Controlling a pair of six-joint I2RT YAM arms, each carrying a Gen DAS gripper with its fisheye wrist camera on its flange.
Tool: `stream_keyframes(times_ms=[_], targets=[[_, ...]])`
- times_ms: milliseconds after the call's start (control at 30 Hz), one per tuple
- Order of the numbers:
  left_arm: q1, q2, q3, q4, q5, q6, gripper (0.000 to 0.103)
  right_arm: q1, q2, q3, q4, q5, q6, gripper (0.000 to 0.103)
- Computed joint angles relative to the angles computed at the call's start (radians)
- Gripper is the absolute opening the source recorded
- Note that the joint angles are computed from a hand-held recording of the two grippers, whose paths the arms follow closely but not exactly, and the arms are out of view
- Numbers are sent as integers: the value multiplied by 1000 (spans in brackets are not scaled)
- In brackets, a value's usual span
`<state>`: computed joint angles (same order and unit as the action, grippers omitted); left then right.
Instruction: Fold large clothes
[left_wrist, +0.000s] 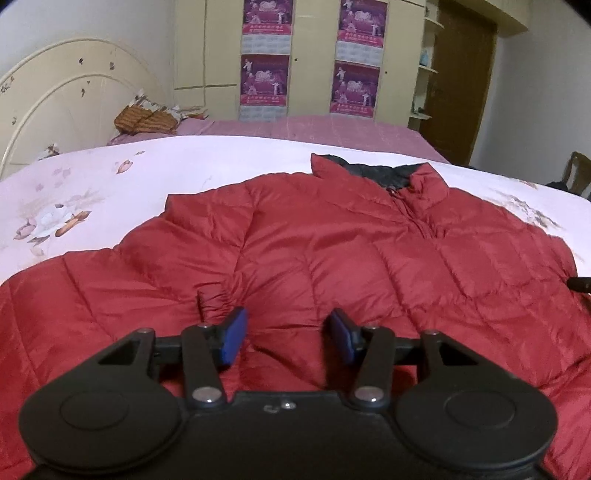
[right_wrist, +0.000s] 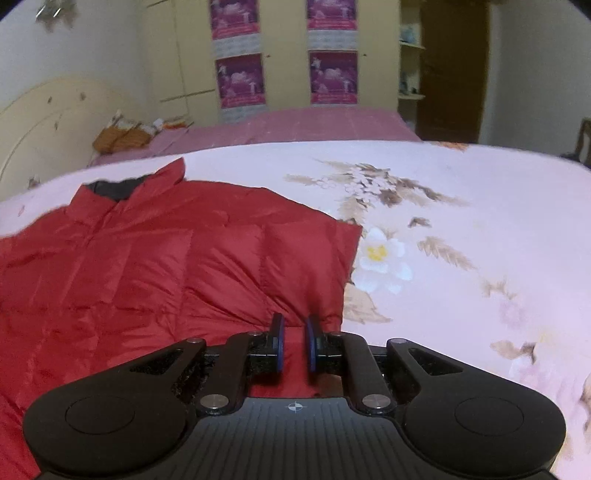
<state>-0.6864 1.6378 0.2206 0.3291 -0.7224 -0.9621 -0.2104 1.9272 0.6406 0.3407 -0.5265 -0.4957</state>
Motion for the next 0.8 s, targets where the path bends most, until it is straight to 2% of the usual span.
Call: stream_keyframes(times_ms=[67, 167, 300, 367, 433, 467, 533, 667, 733, 800], targets=[[18, -2, 18, 16, -5, 28, 52, -3, -22, -5, 12, -20, 30, 12], [54, 25, 68, 56, 17, 131, 53, 21, -19, 26, 9, -63, 47, 12], [105, 114, 121, 132, 45, 224, 53, 73, 38, 108, -28, -103, 8, 12], [134, 156, 128, 132, 56, 225, 55, 80, 83, 163, -47, -71, -12, 12], [151, 207, 134, 113, 43, 221, 57, 82, 141, 217, -24, 55, 12, 12], [156, 213, 118, 146, 47, 223, 58, 66, 183, 272, -61, 64, 26, 12], [155, 204, 125, 123, 47, 224, 58, 34, 221, 348, -143, 3, 29, 12], [165, 177, 112, 118, 63, 225, 59, 46, 210, 322, -111, 31, 0, 12], [141, 109, 121, 18, 41, 187, 57, 46, 194, 323, -142, 41, 11, 12], [68, 26, 99, -49, -22, 140, 59, 31, 139, 289, -155, 32, 7, 12]])
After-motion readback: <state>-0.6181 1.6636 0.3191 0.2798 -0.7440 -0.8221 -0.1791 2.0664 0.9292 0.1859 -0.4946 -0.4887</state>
